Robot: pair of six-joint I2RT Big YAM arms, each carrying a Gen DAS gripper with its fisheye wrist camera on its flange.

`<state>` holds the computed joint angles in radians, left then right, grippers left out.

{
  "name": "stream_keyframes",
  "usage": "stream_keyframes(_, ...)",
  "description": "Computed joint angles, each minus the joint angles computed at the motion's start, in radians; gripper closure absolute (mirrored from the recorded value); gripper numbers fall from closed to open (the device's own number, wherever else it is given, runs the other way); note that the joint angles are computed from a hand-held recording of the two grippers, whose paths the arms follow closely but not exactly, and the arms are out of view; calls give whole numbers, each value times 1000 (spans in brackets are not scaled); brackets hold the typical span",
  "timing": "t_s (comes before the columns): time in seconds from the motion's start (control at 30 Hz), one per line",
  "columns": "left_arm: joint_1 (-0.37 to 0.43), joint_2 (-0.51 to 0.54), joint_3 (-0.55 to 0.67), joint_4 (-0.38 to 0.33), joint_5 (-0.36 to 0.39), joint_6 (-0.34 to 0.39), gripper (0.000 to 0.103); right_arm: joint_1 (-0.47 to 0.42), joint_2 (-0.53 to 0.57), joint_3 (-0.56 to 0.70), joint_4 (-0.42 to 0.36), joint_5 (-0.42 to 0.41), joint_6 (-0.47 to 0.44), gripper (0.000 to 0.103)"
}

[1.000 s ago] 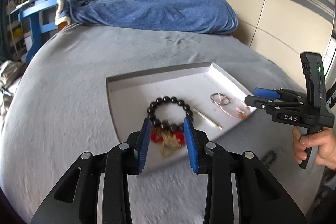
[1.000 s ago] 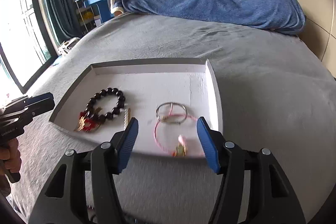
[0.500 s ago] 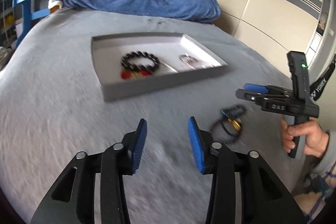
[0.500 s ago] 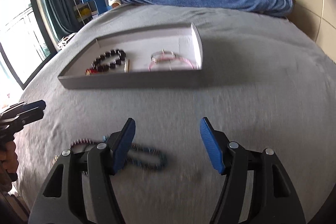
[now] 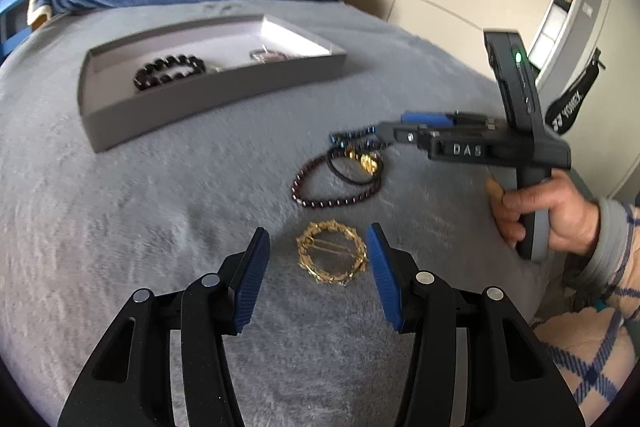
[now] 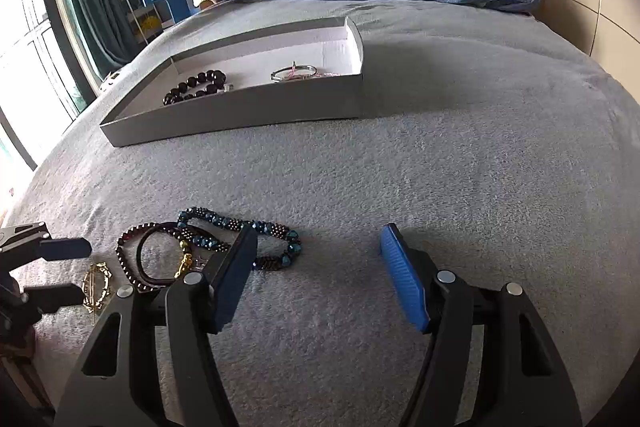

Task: Organize jewelry
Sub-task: 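Move both open tools back to the remaining jewelry on the bed, then grasp the gold brooch with the left tool while the right tool grasps the blue beaded bracelet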

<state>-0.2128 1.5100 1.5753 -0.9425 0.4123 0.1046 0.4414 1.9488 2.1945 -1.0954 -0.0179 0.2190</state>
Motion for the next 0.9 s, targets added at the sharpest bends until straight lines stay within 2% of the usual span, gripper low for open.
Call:
stream_keyframes(0.13,-7,8,5,-21,-2,8,52,2,24,38,-30,5,-7,39)
stream_keyframes(0.2,-11,12,10,-35,-6,17,52,4,30,47,-37,6,-17,43)
stream_keyframes(0.4,-25,21,24,-48,-40,41,52,10,20,27,-22,-17,-48,62)
stream_keyframes(0.53,-31,26,29,-46,-55,58,53,14,12,15,-13,-52,-64,82)
stream_keyframes(0.6,-30,24,29,-43,-41,67,67,18,7,6,-6,-60,-68,90)
stream_keyframes(0.63,-30,24,28,-41,-36,72,68,21,1,-3,2,-57,-72,93)
stream_keyframes(0.77,-31,7,10,-12,-20,88,70,27,-22,-42,41,-38,-73,96)
stream_keyframes(0.8,-32,1,4,-2,-20,90,84,25,-31,-56,56,-36,-63,96)
stream_keyframes(0.83,-32,0,4,-3,-18,91,91,22,-39,-69,70,-35,-52,96)
stream_keyframes(0.9,-29,-7,-3,13,-26,79,91,17,-53,-92,95,-28,-27,96)
